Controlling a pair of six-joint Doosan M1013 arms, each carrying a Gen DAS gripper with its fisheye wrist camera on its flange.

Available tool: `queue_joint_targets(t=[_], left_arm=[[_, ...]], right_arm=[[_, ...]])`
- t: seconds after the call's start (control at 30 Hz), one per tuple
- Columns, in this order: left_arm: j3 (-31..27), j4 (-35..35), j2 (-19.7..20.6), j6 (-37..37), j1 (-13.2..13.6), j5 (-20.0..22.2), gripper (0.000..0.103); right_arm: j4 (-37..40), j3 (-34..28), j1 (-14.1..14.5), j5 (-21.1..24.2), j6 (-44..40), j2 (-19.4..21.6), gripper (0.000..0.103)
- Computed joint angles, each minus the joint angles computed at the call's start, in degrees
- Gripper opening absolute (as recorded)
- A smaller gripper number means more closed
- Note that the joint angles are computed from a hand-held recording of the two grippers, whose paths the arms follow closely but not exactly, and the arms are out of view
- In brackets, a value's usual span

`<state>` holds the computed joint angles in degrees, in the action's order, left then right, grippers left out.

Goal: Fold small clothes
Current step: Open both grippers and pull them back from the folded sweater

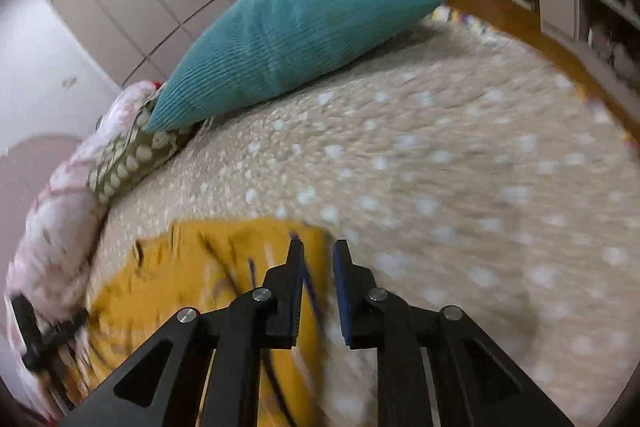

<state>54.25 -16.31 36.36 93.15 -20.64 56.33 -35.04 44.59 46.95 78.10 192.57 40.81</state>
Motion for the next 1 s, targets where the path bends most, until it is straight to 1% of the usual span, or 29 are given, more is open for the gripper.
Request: queue_joint_targets(t=[0.07,0.1,0.17,0.23,0.3,0.33,0.37,0.43,0.5,0.57,0.67,0.77,0.87,1.0], left_arm=[[3.57,0.34,-2.35,1.9,0.1,-1.33,0.057],[5.87,-0.23,-3.86,3.12,0.17,-2.1,0.057],[8.76,-1.37,-5.71,4.39,0.4,-3.04,0.061],[12.65,-1.88,-8.2,4.82,0.42,-4.78,0.062],[15.92,-1.16,-10.18,5.06,0.0,-6.87,0.063],[18.04,0.09,-11.46,4.87,-0.4,-8.57,0.064],[19.17,0.76,-12.12,4.73,-0.63,-9.48,0.066],[21.69,0.63,-13.46,4.75,-0.97,-11.18,0.069],[23.56,0.37,-14.31,4.22,-1.25,-12.15,0.069],[25.1,1.77,-14.93,2.74,-1.79,-14.0,0.07],[26.83,7.73,-15.37,-1.9,-2.99,-16.74,0.074],[27.42,11.13,-15.18,-4.61,-3.54,-17.67,0.076],[27.78,11.35,-15.12,-5.71,-3.44,-18.45,0.081],[28.6,7.75,-15.52,-4.61,-2.61,-19.71,0.081]], right_arm=[[-0.5,-2.0,1.69,4.22,-3.69,0.37,0.028],[-0.7,-2.16,2.56,5.68,-4.74,0.17,0.029],[-0.6,-0.94,4.12,6.9,-4.86,-0.85,0.03],[-0.35,-0.19,5.17,7.24,-4.13,-1.52,0.03],[-0.06,0.72,6.56,7.6,-2.4,-2.14,0.03],[-0.06,1.37,7.12,7.48,-1.53,-2.5,0.031],[0.03,1.42,7.71,7.57,-0.82,-2.46,0.031],[0.36,0.52,8.67,8.8,-0.54,-1.91,0.031],[0.83,-1.0,9.48,10.27,-1.26,-1.08,0.031],[0.95,-2.95,10.18,11.78,-2.85,-0.06,0.031],[0.78,-5.39,11.2,14.39,-4.92,1.11,0.035],[0.42,-7.04,11.75,15.37,-5.67,1.84,0.036],[0.11,-10.75,11.96,16.63,-8.44,3.62,0.036],[-0.13,-19.5,11.63,17.97,-13.74,8.05,0.036]])
